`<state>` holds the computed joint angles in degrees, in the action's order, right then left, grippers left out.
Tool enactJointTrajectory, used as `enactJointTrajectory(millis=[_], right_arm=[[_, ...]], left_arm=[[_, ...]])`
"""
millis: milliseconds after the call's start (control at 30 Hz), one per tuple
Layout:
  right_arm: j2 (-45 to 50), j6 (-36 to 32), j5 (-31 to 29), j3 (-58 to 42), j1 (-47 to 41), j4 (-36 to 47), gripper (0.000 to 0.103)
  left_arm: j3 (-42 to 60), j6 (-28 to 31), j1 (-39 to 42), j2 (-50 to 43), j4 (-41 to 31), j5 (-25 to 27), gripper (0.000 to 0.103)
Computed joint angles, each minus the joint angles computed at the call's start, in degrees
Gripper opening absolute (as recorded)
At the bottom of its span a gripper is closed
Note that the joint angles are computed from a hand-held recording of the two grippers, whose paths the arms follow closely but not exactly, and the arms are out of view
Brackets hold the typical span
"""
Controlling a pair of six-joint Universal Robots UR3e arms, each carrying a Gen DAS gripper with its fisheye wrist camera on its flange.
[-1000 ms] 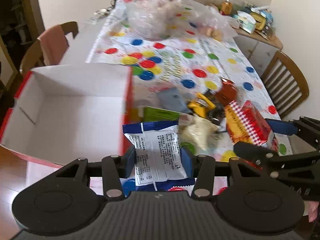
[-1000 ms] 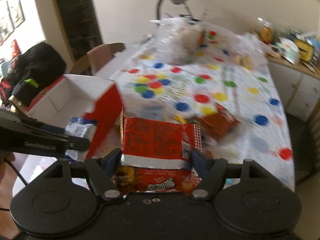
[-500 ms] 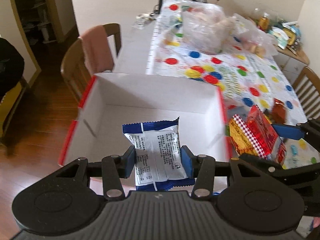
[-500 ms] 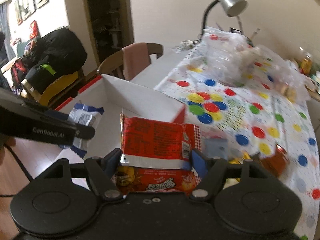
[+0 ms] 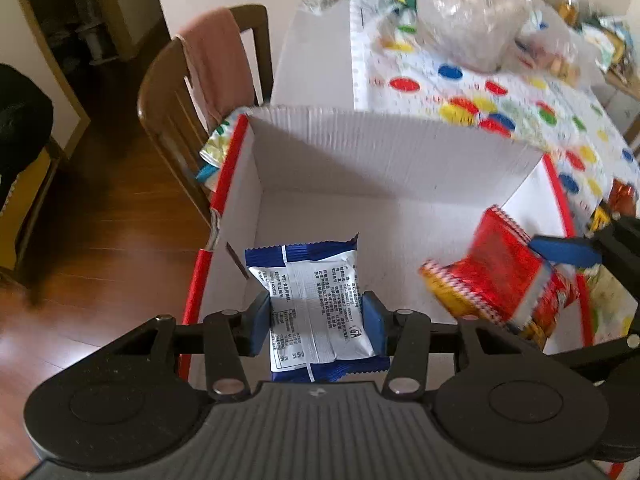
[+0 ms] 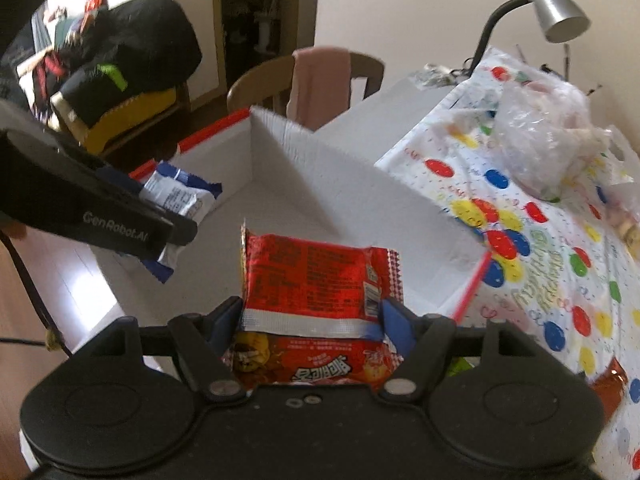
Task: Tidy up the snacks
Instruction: 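Carry both packets into the red box and open both tools to release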
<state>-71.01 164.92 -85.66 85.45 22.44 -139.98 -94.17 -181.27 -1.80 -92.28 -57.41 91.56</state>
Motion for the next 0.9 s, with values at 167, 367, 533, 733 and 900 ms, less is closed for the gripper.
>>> enactJointTrajectory(millis=[167, 367, 533, 733, 900], right_arm=[[5.0, -0.4, -0.8, -5.3, 2.0, 4.2, 0.052], [6.2, -0.7, -1.5, -5.7, 3.0, 5.7, 0.053], [3.8, 0.7, 0.3, -3.0, 1.6, 5.3, 0.064], [0.1, 1.8, 2.3, 1.1, -0.1, 3.3, 0.066], [-3.9, 2.8, 4.2, 3.9, -1.4, 2.2, 0.069]], left_arm=[[-0.7, 1.7, -0.4, -2.5, 0.4, 0.2, 0.047], [-0.9, 3.0, -0.4, -4.3, 0.0, 0.4, 0.048], [-2.3, 3.0, -0.5, -4.2, 1.2, 0.2, 0.048], [-4.6, 2.2, -1.0, -1.2, 2.5, -0.6, 0.055], [-6.6, 1.5, -1.3, 3.0, 3.6, -1.2, 0.058]])
